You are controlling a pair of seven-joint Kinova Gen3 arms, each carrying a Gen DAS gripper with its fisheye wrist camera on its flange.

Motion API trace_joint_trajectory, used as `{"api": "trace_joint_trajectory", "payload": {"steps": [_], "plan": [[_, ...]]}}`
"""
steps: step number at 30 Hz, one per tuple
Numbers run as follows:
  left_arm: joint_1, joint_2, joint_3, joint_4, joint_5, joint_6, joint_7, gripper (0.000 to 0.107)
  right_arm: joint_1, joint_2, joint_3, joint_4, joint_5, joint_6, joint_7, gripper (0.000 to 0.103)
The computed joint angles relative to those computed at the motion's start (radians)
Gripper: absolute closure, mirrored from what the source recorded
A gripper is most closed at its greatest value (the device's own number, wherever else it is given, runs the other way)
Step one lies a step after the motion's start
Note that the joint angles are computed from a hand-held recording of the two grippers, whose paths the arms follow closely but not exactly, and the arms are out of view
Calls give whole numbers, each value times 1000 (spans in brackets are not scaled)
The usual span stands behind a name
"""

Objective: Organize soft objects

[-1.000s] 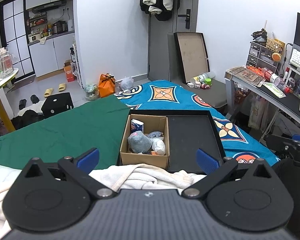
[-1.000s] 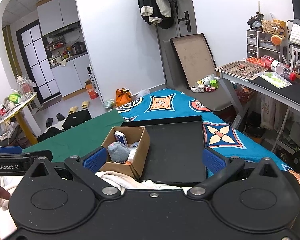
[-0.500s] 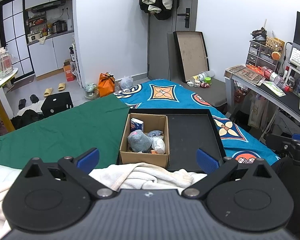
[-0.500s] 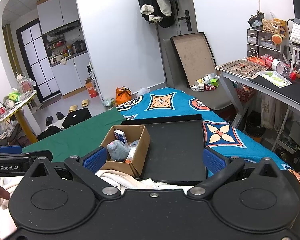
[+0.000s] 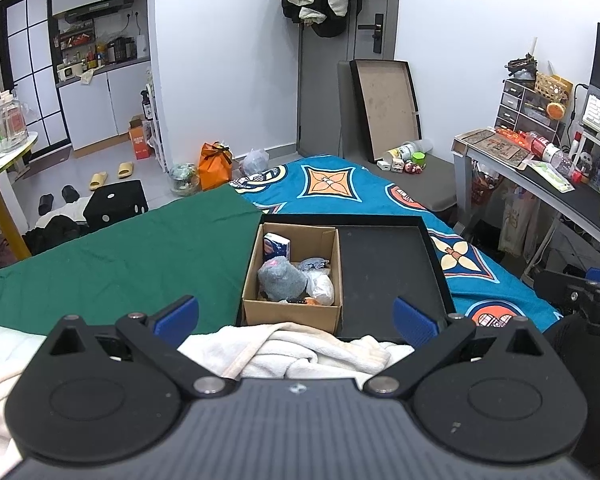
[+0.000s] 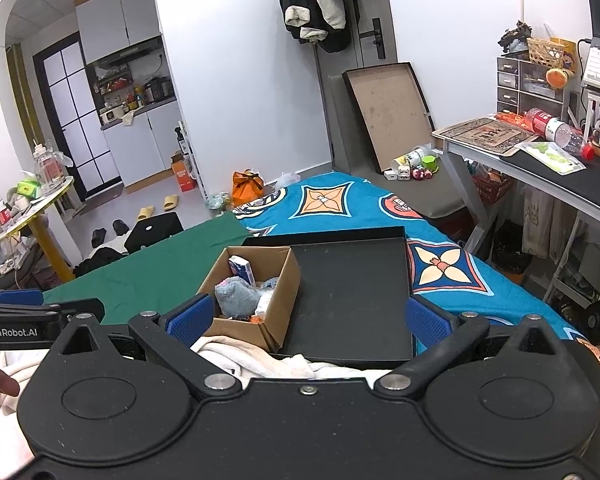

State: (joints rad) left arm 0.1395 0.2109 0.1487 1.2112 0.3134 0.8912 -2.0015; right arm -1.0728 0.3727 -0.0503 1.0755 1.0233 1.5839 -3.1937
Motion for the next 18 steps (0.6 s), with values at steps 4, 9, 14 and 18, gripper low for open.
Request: {"api": "trace_joint_trajectory", "payload": {"steps": [4, 9, 14, 18], "plan": [[-2, 3, -1, -1, 3, 2, 1, 5, -1, 3, 1, -7, -3, 7, 2, 0], [-3, 5, 2, -1, 4, 7, -8, 5, -1, 4, 4, -10, -6, 6, 4, 0], [3, 5, 2, 7, -1, -3, -12, 5, 4, -2, 2, 1, -10, -5, -3, 0], [16, 3, 2, 26, -17, -30, -3, 5, 15, -10, -3, 24, -17, -23, -14, 0]]}}
